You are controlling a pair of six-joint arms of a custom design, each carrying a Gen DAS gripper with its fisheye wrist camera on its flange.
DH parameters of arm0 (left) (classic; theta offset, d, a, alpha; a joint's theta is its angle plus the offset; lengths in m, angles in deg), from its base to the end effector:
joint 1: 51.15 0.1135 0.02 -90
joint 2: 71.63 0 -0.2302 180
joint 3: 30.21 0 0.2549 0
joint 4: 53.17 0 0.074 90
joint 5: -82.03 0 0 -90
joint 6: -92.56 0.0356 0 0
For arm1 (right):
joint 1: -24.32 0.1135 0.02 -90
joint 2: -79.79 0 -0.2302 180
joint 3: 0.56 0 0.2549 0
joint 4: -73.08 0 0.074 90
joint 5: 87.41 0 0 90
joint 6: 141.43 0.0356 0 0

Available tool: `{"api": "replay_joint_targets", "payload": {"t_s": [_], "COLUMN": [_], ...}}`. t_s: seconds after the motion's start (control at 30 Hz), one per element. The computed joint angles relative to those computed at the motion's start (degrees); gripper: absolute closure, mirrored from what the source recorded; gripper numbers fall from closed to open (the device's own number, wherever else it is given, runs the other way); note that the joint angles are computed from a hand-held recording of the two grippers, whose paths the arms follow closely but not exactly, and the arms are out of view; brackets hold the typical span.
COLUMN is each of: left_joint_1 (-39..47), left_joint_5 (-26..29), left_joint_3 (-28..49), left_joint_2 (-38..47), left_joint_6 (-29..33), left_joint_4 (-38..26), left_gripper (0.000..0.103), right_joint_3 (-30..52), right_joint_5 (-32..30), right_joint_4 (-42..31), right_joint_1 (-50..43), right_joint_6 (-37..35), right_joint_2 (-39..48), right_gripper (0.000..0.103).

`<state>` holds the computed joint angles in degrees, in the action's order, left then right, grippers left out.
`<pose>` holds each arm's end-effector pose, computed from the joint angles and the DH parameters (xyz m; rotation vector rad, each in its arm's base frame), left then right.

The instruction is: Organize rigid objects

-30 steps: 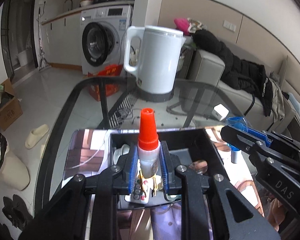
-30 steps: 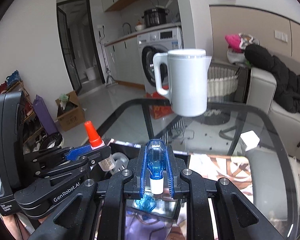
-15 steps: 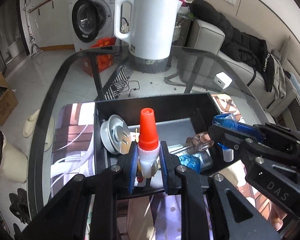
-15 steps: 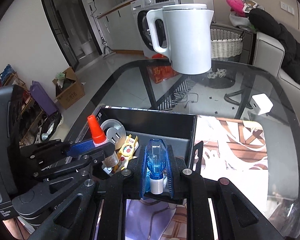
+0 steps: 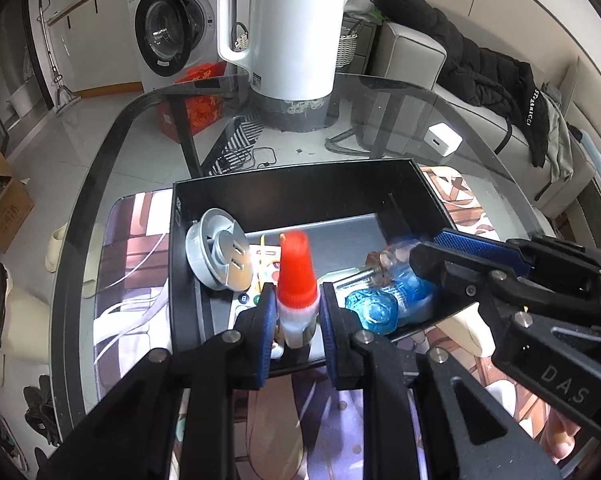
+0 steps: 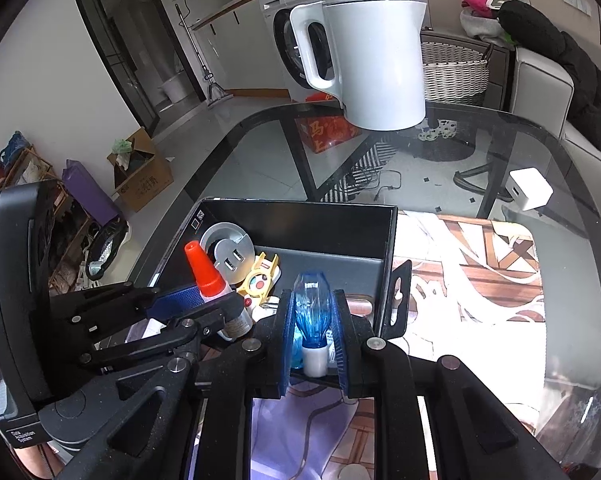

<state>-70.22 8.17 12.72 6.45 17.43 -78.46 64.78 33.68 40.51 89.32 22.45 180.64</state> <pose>0.2182 -0.0859 0.0979 0.8552 2.4678 -0.3950 0.1476 0.2730 0.0946 0.3275 2.4795 0.2089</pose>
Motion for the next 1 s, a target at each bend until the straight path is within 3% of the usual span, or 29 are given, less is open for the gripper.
{"api": "replay_joint_targets", "payload": {"t_s": [0.1,0.23,0.37,0.53,0.6,0.63,0.67,0.7,0.93,1.0], "left_joint_1": [1.4,2.15,4.28,5.96,6.69,7.34,8.67,9.68,18.49,20.94], "left_joint_5": [1.44,1.11,3.69,4.17,4.15,4.6,5.58,6.32,14.9,17.6], "left_joint_3": [-0.21,-2.47,-3.71,-7.16,-9.11,-9.77,-10.97,-12.27,-17.9,-19.19], "left_joint_2": [-0.75,-4.43,-7.76,-15.1,-19.49,-21.3,-24.28,-27.45,-43.83,-47.25], "left_joint_6": [0.21,0.0,0.19,0.68,0.73,0.88,0.86,0.76,5.27,7.28], "left_joint_4": [-0.51,0.69,-0.3,-0.82,-1.2,-1.74,-2.27,-2.72,-8.24,-9.89], "left_gripper": [0.077,0.055,0.053,0.049,0.044,0.034,0.024,0.021,0.02,0.02], "right_joint_3": [-0.12,-0.71,-1.49,-0.19,0.61,0.85,1.4,2.17,10.32,14.66], "right_joint_5": [-0.29,0.38,2.0,5.11,6.87,8.03,9.22,10.36,22.4,25.88], "right_joint_4": [-0.01,-0.17,-1.14,-5.09,-7.14,-8.08,-9.51,-11.01,-25.99,-34.11], "right_joint_1": [0.29,0.94,2.66,5.86,7.65,8.72,9.88,10.82,19.75,22.13], "right_joint_6": [0.53,1.41,3.29,6.15,7.82,8.87,10.07,11.24,24.53,32.04], "right_joint_2": [-0.15,-0.86,-2.51,-3.41,-3.81,-4.05,-4.12,-3.9,1.68,5.37], "right_gripper": [0.081,0.071,0.057,0.056,0.054,0.05,0.045,0.043,0.027,0.025]}}
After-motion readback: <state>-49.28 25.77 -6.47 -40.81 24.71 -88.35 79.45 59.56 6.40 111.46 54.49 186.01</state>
